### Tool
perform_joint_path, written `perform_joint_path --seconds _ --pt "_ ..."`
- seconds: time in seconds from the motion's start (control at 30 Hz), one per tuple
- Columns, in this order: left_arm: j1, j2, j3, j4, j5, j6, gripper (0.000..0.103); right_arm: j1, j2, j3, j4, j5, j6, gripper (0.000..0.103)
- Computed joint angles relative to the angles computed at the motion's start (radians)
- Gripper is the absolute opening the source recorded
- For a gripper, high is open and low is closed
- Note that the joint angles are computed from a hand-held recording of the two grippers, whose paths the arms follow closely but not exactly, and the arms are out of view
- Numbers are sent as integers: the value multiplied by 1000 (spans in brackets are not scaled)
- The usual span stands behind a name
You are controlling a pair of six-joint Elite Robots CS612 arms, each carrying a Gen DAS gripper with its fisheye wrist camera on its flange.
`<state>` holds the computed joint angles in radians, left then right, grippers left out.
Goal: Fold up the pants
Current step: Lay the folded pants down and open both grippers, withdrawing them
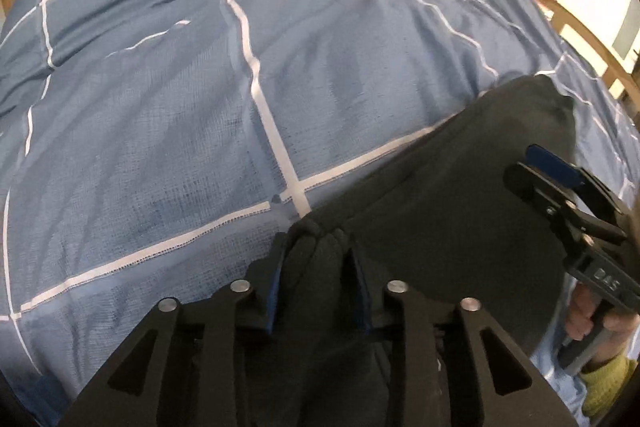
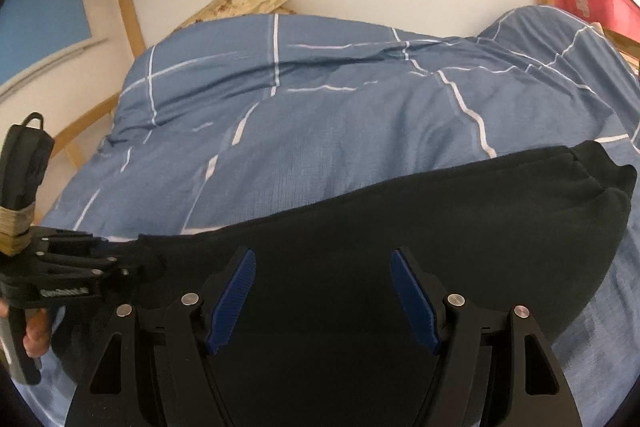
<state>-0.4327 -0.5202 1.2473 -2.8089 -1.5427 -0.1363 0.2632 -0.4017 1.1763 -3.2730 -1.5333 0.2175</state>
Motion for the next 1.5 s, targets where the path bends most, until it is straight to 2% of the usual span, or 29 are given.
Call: perform_joint_path --seconds 0.07,0.13,0.2,0.27,0.3,0.33,0.37,0.47,0.5,0.6,0.73,0.8,0.87,0.9,0.97,1.0,1.03,1.13,1.17,1.27,1.33,1.5 --pt "-3 -2 -1 3 37 -28 60 0 1 -1 4 -3 2 70" --pt "-8 -19 25 -26 85 -53 64 -2 0 3 -7 0 18 70" --pt "-23 -51 78 -96 150 -77 68 -5 -2 7 -24 6 32 70" --pt "-48 -77 127 -171 263 -115 84 -10 -9 18 -47 12 48 70" --pt "-71 -93 160 -217 363 -146 86 -13 -15 27 -62 23 55 70" --pt "-89 -106 198 -291 428 -174 88 -17 -19 34 -74 34 60 70" --pt "-100 -118 224 -327 454 -202 90 -21 -26 43 -84 44 65 70" --pt "-133 -164 307 -363 509 -361 90 -32 -48 72 -107 74 63 70" --pt "-144 -173 331 -391 525 -383 90 -35 -56 81 -111 77 61 70" --pt "-176 -199 396 -407 611 -402 91 -47 -88 126 -135 95 54 70" --pt "-190 -218 463 -416 642 -437 91 -56 -122 180 -120 103 56 70" --pt "-199 -211 481 -416 683 -464 91 -53 -144 231 -122 57 65 70" --pt "-209 -199 486 -404 725 -455 91 -50 -156 275 -151 21 23 70" --pt "-215 -191 487 -398 745 -448 91 -42 -164 300 -157 -27 -25 70" --pt "-224 -176 491 -421 756 -433 91 -31 -171 345 -191 -93 -109 70" --pt "-226 -167 489 -439 746 -432 91 -31 -174 364 -202 -86 -135 70" --pt "-227 -161 488 -454 729 -433 91 -35 -180 384 -200 -58 -157 70" --pt "-218 -139 485 -534 610 -389 91 -52 -186 416 -177 73 -203 70" --pt "-217 -132 483 -547 595 -384 91 -57 -185 415 -149 120 -231 70" --pt "-220 -111 474 -571 602 -353 91 -61 -172 392 -112 194 -291 70" --pt "-219 -107 475 -571 603 -366 91 -62 -163 371 -80 220 -314 70" --pt "-211 -101 472 -556 581 -386 91 -69 -131 309 50 301 -317 69"
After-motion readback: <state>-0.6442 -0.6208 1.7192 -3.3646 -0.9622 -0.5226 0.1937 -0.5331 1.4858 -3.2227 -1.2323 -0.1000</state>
